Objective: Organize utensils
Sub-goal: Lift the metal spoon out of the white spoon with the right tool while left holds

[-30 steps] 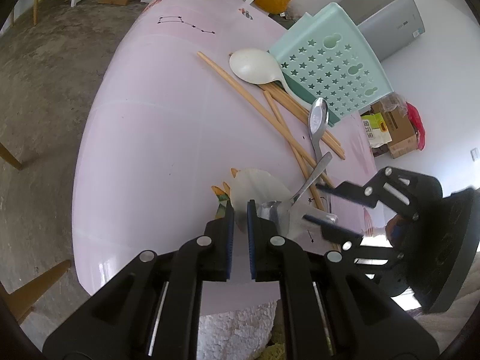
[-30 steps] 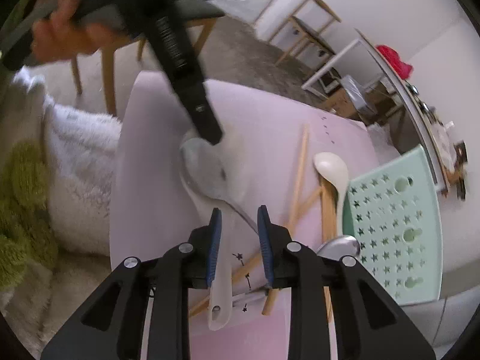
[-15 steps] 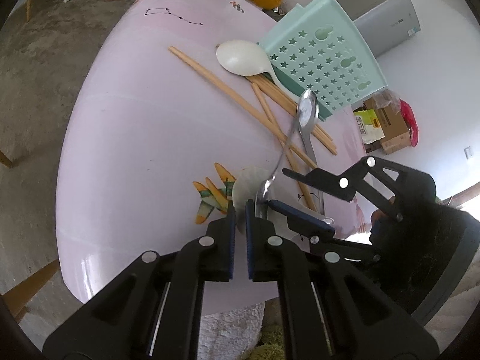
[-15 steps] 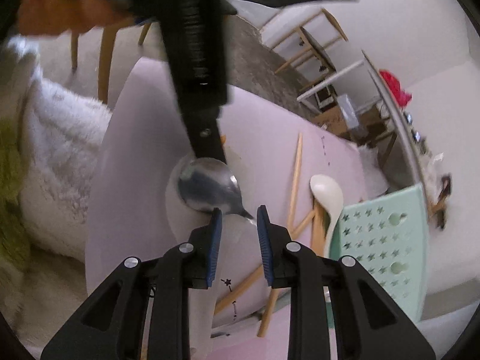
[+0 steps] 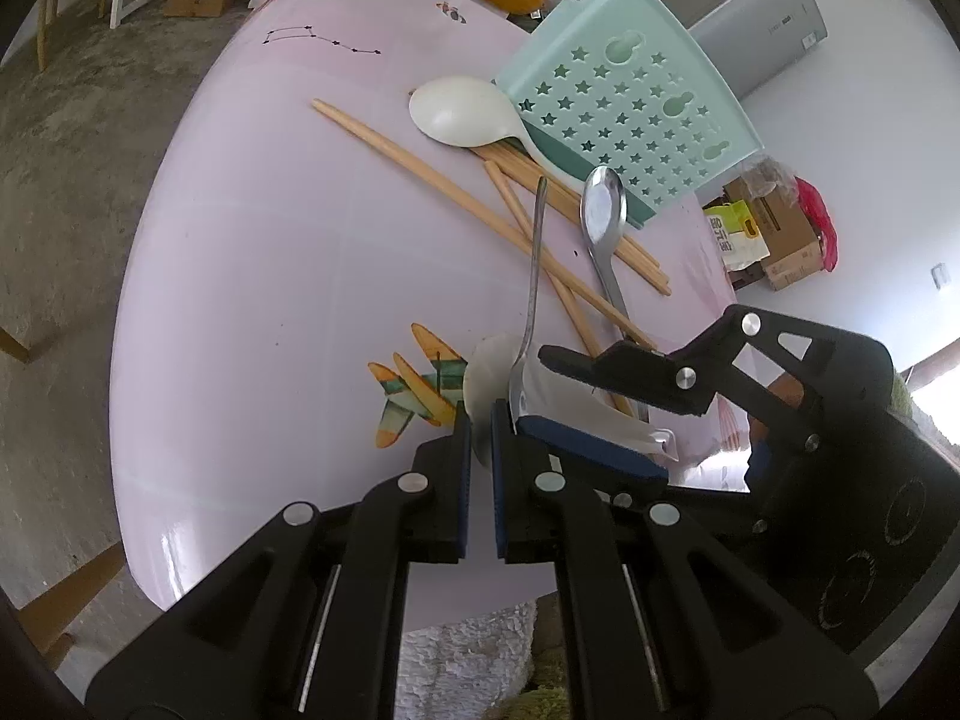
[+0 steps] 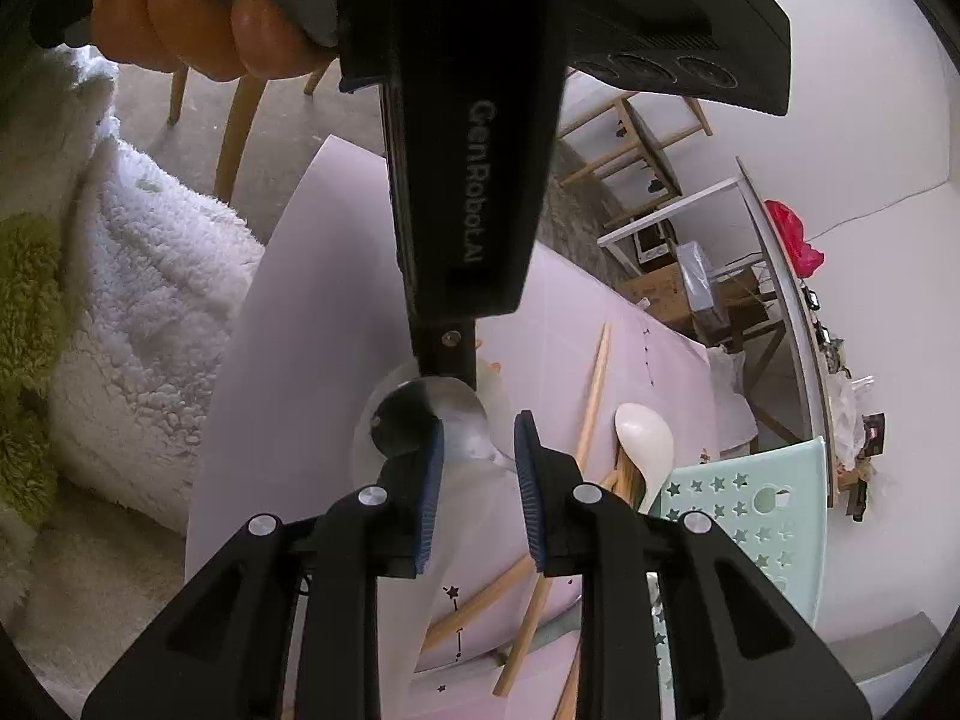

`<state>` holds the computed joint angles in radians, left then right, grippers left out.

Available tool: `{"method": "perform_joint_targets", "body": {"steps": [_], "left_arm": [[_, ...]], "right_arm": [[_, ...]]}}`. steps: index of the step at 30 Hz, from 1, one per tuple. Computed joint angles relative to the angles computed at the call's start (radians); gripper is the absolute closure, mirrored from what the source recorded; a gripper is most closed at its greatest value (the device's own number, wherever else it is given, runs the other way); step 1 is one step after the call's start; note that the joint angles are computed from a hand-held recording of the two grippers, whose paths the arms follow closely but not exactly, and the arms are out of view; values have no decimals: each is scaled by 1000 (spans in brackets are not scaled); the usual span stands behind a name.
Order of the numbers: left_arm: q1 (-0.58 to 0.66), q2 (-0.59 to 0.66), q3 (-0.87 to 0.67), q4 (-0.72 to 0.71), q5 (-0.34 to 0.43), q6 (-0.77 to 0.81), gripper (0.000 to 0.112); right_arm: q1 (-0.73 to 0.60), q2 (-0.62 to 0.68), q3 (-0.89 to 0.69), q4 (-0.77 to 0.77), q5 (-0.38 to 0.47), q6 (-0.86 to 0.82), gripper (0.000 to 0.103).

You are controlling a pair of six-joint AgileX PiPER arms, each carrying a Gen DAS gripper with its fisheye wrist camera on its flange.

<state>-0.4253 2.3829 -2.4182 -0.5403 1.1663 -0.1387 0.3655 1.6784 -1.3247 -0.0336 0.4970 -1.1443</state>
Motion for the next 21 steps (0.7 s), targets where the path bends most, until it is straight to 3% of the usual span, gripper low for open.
{"method": "perform_joint_targets", "body": {"steps": [3,5,11,21], "left_arm": [[0,13,-25,1,11,4,107],[1,5,-10,-5,3,14,107],[5,-8,13,-6,-4,36,107],[-1,-22,31,15,-11,72,106]], "right_arm": [[-10,11,-27,28,16,-45,67],[-23,34,-77,47,70,-76,61],[-52,87,-184,43,183,-115,61],[-45,85,-160,-38,118,-229,61]]}}
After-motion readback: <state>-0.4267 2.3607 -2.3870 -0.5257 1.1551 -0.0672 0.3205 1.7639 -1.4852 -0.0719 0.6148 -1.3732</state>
